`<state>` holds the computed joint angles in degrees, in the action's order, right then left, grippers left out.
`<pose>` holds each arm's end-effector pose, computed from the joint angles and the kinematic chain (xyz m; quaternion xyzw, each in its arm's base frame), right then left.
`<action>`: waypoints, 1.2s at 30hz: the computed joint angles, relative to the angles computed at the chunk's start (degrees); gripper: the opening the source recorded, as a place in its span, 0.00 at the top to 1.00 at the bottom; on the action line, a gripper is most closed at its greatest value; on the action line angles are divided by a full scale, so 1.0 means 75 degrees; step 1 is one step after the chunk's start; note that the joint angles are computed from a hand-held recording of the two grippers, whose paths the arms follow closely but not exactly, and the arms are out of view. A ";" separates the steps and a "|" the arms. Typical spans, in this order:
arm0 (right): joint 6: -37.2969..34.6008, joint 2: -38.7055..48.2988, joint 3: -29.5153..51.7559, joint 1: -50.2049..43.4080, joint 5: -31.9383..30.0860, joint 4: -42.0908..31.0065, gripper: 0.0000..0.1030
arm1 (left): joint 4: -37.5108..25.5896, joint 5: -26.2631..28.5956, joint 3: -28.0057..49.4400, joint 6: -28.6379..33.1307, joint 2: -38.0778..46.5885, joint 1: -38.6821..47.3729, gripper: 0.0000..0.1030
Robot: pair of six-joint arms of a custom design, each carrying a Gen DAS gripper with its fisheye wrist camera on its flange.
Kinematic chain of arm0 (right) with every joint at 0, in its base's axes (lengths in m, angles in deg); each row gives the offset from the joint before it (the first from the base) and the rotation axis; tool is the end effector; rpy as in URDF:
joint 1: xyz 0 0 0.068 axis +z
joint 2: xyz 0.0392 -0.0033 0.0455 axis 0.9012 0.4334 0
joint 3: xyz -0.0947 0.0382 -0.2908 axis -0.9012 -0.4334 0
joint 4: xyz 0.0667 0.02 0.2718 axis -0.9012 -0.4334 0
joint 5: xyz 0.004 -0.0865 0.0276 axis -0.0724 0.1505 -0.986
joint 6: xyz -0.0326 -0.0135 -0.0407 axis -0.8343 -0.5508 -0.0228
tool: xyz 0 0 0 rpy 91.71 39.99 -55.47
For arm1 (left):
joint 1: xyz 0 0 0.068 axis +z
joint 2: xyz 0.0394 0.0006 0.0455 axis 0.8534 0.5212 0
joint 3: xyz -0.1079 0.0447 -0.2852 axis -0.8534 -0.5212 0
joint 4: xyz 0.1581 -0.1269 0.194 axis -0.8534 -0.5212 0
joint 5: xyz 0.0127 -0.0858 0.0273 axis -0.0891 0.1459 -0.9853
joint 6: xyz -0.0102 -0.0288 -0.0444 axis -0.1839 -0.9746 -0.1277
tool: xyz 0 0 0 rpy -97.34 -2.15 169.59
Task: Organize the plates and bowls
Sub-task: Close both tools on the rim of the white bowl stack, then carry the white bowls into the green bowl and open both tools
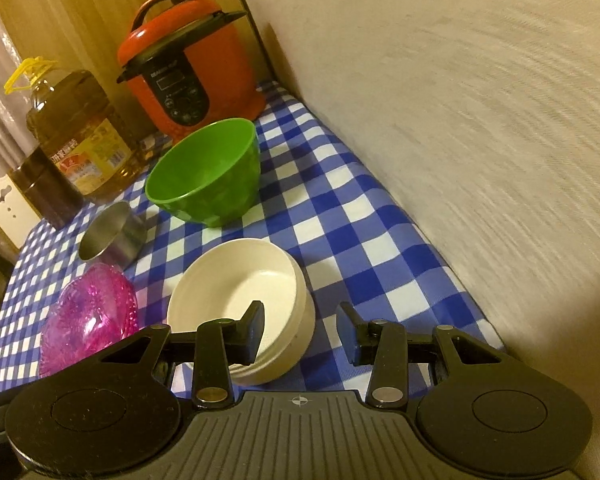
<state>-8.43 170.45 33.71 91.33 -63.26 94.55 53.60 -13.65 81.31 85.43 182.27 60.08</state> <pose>0.2645 0.1220 0.1229 0.2469 0.9005 0.0830 0.3483 0.3373 -0.0079 0.0821 0.0550 0.9317 -0.2291 0.2766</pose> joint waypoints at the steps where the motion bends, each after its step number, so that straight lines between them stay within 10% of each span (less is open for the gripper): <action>1: -0.0044 0.0080 0.0028 -0.0057 -0.0042 0.0061 0.60 | -0.0003 -0.0018 0.0063 -0.0049 0.0069 -0.0029 0.79; 16: -0.0189 0.1071 0.0437 -0.0469 -0.0764 0.0484 0.86 | 0.0090 -0.0322 0.0495 -0.0179 0.0571 -0.0279 0.85; 36: 0.0153 -0.0016 0.0528 0.0068 -0.0147 -0.0420 0.88 | -0.0733 0.0218 0.0349 0.0118 -0.0608 0.0202 0.87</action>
